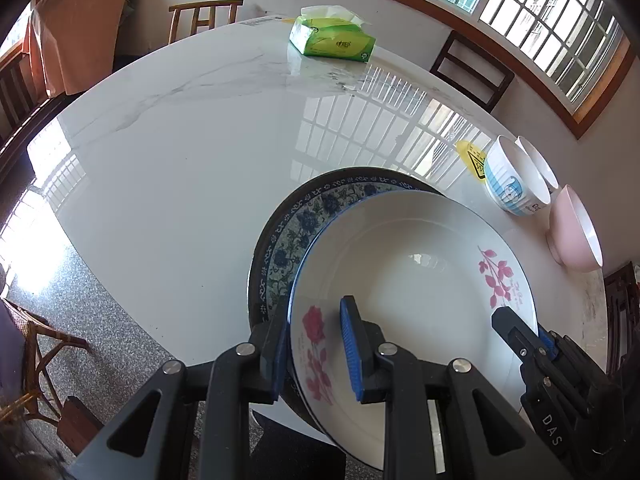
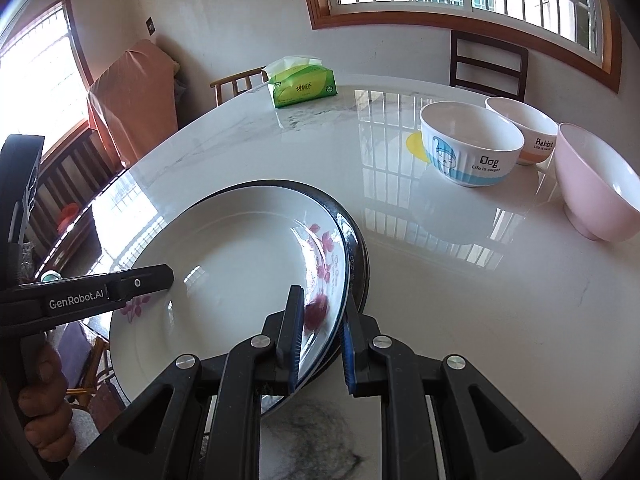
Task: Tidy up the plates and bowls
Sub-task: 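Lower the white plate onto the blue-and-white stack and open both tools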
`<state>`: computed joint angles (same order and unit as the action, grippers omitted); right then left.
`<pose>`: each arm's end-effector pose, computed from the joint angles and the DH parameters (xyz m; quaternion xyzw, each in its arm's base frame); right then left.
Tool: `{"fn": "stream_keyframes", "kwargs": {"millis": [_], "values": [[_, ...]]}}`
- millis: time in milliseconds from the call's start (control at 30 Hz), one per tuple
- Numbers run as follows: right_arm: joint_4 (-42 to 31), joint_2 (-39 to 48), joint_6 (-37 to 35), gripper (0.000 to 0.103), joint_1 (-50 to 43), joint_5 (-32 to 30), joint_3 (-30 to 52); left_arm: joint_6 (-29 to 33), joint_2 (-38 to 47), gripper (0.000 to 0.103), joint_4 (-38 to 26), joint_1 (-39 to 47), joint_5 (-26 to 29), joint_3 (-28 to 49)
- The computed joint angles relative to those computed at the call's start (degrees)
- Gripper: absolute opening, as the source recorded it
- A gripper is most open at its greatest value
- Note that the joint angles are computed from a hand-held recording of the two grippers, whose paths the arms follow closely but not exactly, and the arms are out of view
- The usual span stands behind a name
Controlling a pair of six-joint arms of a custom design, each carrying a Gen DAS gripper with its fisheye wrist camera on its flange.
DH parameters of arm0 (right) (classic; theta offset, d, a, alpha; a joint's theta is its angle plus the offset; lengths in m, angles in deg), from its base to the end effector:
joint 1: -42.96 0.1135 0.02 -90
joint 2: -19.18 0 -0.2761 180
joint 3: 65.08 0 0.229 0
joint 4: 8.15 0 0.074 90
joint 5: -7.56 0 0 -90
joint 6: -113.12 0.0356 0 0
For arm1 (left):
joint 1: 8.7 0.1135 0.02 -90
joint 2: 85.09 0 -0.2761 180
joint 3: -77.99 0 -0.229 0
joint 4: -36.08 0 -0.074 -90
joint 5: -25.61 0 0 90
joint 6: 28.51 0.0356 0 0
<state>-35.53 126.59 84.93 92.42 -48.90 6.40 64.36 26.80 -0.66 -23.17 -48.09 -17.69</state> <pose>0.2324 0.2415 0.1499 0.1664 0.9190 0.0240 0.3565 0.3585 -0.1028 0.1662 0.1766 0.9493 -0.1597 0.2050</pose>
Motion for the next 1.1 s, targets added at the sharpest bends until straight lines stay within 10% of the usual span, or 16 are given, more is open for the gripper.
{"fn": "stream_keyframes", "kwargs": {"millis": [1100], "values": [[3.4,1.6,-3.4,0.017,-3.2,-2.2,0.0,0.7,-1.6,0.024,6.5,1.3,-1.1,-0.9]]}}
